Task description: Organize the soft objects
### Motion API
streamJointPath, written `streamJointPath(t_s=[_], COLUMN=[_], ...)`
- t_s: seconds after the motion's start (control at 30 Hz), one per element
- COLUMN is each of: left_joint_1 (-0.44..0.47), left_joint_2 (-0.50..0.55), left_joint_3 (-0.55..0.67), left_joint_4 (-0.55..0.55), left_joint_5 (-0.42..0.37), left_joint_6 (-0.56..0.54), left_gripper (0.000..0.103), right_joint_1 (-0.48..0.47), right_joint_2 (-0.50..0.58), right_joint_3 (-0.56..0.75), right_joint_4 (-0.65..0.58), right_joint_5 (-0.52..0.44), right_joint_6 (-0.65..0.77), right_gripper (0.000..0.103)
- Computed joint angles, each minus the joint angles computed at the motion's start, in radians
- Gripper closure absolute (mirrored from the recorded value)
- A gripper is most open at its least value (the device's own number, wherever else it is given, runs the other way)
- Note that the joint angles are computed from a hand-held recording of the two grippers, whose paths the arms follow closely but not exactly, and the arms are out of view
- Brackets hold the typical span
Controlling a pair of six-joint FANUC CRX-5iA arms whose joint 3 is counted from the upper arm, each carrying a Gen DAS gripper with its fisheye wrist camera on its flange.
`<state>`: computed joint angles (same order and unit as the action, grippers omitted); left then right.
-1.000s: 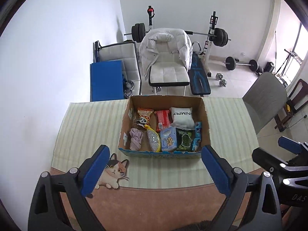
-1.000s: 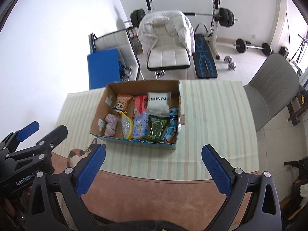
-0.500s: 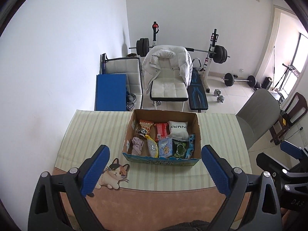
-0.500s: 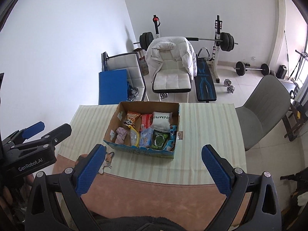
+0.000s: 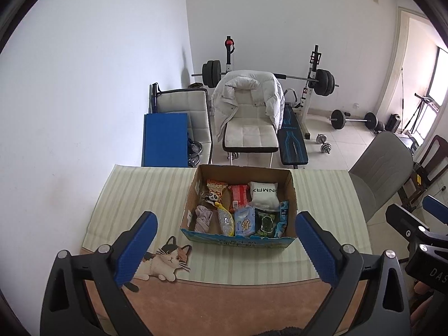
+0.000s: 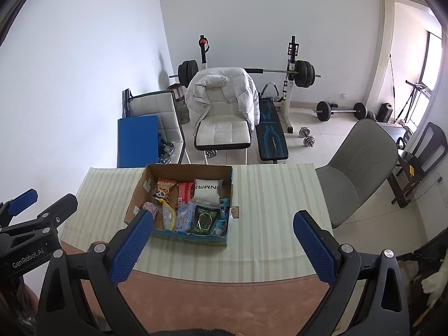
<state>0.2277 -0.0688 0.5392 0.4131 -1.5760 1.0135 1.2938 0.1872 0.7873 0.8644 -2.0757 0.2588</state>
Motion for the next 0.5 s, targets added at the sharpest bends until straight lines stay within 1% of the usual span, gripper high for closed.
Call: streamJointPath(t_s=[0.33, 0.5], left_joint_1=[-0.003, -0.01], left_joint_2=[0.001, 0.001], left_joint_3=[-0.001, 0.0], left_joint_4=[-0.003, -0.009], left_joint_5=[0.001, -0.006], left_joint_6=[0.002, -0.002], left_gripper=[0.002, 0.002], right_joint_1=[-0.002, -0.004], right_joint_2=[0.01, 0.0], right_joint_3=[0.019, -0.012], right_joint_4=[-0.004, -0.012], right_joint_5=[-0.007, 0.0], right_joint_6=[0.009, 0.0], right_gripper=[0.001, 0.001])
